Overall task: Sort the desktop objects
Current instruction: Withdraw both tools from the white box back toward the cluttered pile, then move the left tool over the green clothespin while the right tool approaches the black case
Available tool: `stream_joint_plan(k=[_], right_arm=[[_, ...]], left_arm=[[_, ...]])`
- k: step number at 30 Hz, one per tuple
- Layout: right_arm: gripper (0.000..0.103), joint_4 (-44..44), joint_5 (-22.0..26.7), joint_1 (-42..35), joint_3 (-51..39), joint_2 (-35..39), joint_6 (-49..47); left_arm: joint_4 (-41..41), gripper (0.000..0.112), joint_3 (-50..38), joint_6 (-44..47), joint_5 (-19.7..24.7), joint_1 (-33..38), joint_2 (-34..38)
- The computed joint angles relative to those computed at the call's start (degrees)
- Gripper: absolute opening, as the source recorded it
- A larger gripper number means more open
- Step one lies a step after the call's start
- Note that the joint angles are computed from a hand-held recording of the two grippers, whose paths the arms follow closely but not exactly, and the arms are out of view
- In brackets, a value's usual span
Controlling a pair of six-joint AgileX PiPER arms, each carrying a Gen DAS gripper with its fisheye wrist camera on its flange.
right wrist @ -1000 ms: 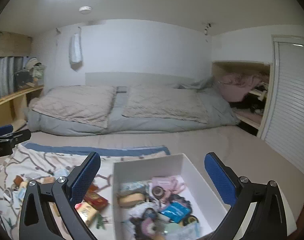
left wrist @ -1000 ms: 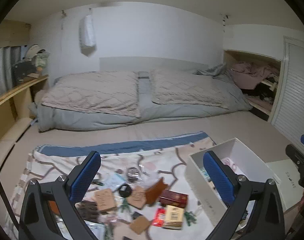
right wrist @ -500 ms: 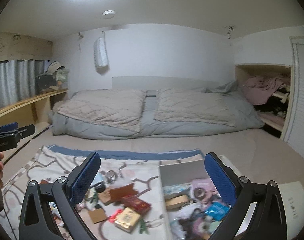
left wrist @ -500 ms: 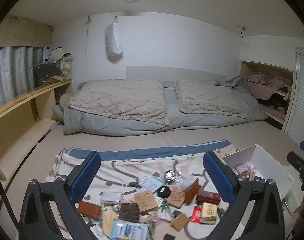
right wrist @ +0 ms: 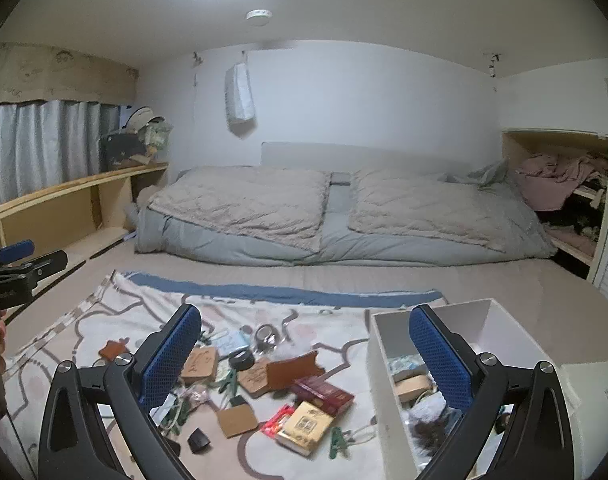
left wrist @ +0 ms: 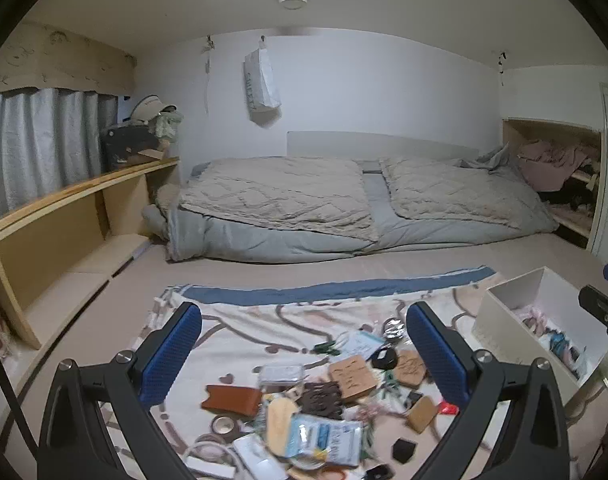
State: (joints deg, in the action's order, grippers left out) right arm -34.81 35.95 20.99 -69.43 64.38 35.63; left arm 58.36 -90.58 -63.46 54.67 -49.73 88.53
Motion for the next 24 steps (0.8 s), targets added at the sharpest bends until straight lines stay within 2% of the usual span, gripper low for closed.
stream_joint_plan(k=[10, 17, 24], right_arm=[[0.103, 4.31, -1.64, 3.15, 6.27, 0.64, 1.32], [0.103, 6.25, -3.14, 4.36, 10.95, 1.95, 2.16], [0.103, 9.77, -4.37, 5.27, 13.53, 4.99, 0.76]], left_arm=[[-1.32, 0.103, 14.97, -8.09, -4.00, 1.41, -7.46], [2.36, 0.103, 23.06, -12.16, -1.52, -1.58, -9.81], [-2.20, 0.103, 31.31, -12.50, -3.46, -1.93, -12.24]])
